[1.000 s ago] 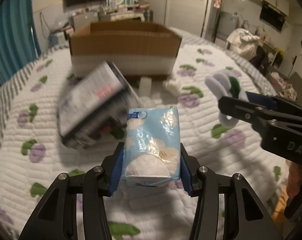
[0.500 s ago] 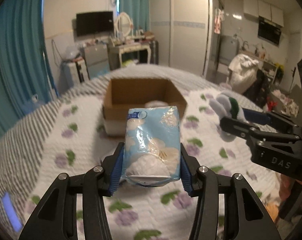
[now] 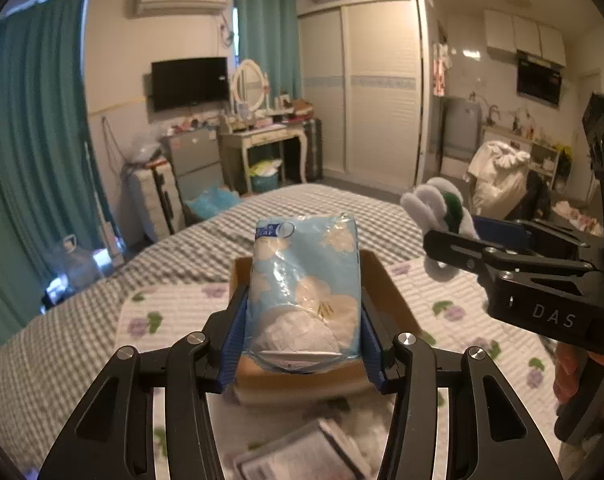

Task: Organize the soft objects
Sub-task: 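Carry both items over the box and release them inside, then move the right tool to the white tissue pack and grasp it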

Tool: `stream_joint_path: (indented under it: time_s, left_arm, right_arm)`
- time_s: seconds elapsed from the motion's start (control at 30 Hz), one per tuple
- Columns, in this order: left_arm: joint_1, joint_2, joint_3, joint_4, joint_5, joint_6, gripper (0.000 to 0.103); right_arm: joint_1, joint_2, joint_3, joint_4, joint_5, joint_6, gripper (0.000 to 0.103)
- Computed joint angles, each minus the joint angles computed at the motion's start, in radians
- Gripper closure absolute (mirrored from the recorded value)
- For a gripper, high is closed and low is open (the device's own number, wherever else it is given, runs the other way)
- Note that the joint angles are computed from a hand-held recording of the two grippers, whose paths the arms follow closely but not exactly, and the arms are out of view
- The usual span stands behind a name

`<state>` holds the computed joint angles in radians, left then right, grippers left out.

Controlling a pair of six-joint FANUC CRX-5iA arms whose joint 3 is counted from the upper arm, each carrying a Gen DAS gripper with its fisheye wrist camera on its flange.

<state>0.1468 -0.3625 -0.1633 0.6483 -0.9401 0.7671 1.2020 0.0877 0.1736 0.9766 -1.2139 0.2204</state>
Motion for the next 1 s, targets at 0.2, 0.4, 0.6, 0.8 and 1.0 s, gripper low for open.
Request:
stream_joint_path:
  time_s: [0.2, 0.4, 0.6, 0.8, 1.0]
  left_arm:
    - [-0.067, 0.139, 0.049, -0.063, 0.076, 0.04, 0.054]
    - [-0.101, 0.231, 0.085, -0.133, 0.097, 0.056, 0.054]
    - [-0.113, 0.245, 0.083, -0.168, 0.116, 0.08, 0.032]
    - [-0.104, 0.211, 0.118, -0.223, 0.078, 0.186, 0.018]
    - [-0.041, 0.083, 0.127, -0.193, 0.043, 0.163, 0.017]
  right_arm:
    - [-0.13, 0.076, 0.053, -0.106, 0.084, 0.075, 0.046]
    - [-0.219, 0.118, 0.036, -0.209, 0.169, 0.092, 0.047]
    - [-0.251, 0.113, -0.003, -0.232, 0.229, 0.055, 0.039]
    - [-0.205, 0.086, 0.008, -0.152, 0.136, 0.023, 0.014]
    - [-0.102, 0.044, 0.079, -0.084, -0.025, 0.041, 0.013]
